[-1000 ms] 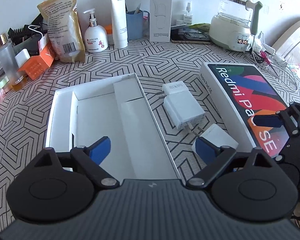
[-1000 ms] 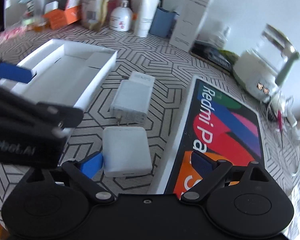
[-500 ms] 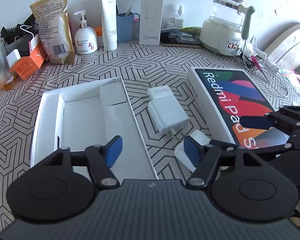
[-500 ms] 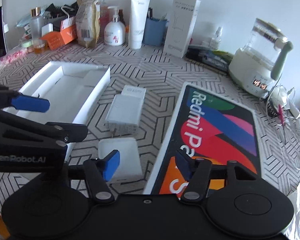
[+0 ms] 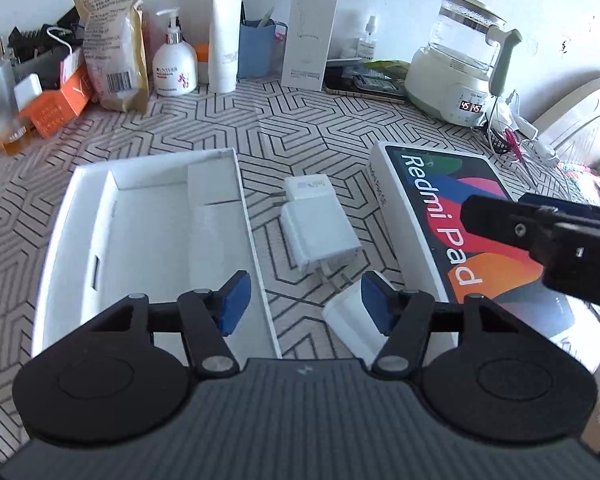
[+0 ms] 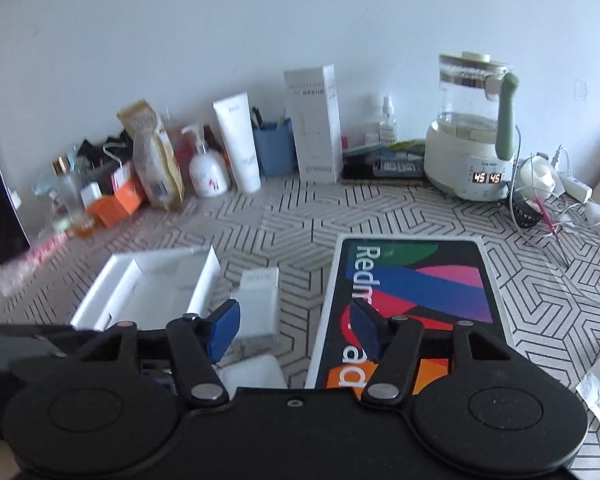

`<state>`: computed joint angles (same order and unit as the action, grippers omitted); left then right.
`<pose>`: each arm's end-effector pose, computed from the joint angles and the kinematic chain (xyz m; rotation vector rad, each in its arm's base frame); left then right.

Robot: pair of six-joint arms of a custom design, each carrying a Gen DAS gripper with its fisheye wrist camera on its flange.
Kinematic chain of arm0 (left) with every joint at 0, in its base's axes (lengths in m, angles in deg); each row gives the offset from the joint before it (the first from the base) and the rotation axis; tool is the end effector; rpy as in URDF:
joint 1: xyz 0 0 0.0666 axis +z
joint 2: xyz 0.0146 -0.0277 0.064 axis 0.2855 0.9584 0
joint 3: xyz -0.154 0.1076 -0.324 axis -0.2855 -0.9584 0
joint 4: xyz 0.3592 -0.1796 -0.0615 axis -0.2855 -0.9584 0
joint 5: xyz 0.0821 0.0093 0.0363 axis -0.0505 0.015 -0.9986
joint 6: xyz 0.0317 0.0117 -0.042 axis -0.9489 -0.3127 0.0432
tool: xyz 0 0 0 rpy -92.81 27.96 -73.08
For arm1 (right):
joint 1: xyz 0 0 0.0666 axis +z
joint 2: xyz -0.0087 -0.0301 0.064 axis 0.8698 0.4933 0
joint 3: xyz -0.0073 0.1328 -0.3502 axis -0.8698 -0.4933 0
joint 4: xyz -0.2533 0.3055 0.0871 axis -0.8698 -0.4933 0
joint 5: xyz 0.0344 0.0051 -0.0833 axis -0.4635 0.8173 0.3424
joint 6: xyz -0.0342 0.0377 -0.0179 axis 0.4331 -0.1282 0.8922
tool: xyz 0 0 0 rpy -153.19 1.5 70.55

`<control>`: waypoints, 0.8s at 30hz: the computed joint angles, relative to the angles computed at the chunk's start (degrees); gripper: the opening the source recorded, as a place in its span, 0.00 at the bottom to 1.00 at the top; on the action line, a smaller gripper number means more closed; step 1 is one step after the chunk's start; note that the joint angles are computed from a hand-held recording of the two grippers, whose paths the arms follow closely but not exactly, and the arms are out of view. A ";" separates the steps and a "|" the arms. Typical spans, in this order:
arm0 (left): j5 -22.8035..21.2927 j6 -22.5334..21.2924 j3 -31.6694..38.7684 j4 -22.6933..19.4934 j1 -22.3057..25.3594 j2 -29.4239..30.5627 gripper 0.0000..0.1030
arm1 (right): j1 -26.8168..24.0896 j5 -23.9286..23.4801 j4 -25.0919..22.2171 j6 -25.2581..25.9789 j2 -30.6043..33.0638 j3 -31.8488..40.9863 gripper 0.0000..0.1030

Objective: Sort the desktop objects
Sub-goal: 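Move the left gripper toward the white square charger block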

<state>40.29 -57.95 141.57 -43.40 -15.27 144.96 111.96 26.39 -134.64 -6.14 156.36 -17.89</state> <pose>0.3746 -0.2374 0.3297 0.6012 2.4036 -0.4049 0.2932 0.3279 0.3665 0.3917 2.1911 -0.0145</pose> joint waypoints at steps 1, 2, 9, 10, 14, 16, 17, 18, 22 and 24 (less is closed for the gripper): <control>-0.05 0.98 -0.10 0.17 -0.56 0.32 0.59 | 0.19 0.16 0.09 0.42 0.20 0.20 0.67; -0.20 1.82 -0.40 0.43 -1.32 0.55 0.59 | 0.26 0.10 0.23 0.72 0.30 0.23 0.68; -1.74 6.63 -0.28 2.96 -5.62 2.17 0.63 | -2.41 -3.93 3.40 -2.52 -2.33 -4.06 0.68; -2.26 6.36 -0.36 3.85 -5.92 2.16 0.64 | -2.85 -4.61 3.78 -2.86 -2.82 -4.95 0.68; -3.93 4.91 0.46 4.70 -6.01 4.04 0.68 | -4.71 -7.44 3.07 -5.68 -3.09 -6.68 0.68; -3.67 5.03 1.44 3.92 -5.41 5.74 0.68 | -5.06 -7.72 2.14 -6.25 -2.73 -6.86 0.68; -3.92 5.01 1.82 3.73 -5.20 6.51 0.69 | -5.20 -7.94 2.08 -6.28 -2.68 -6.97 0.68; -4.79 4.68 1.78 4.15 -5.17 6.96 0.71 | -5.32 -8.18 2.18 -6.17 -2.65 -7.06 0.68; -7.35 0.89 1.82 5.33 -6.11 7.46 0.66 | -5.27 -8.32 2.33 -5.58 -2.29 -6.95 0.68; -6.48 0.09 1.81 5.30 -5.93 7.34 0.58 | -5.17 -8.27 2.55 -5.07 -2.19 -6.91 0.68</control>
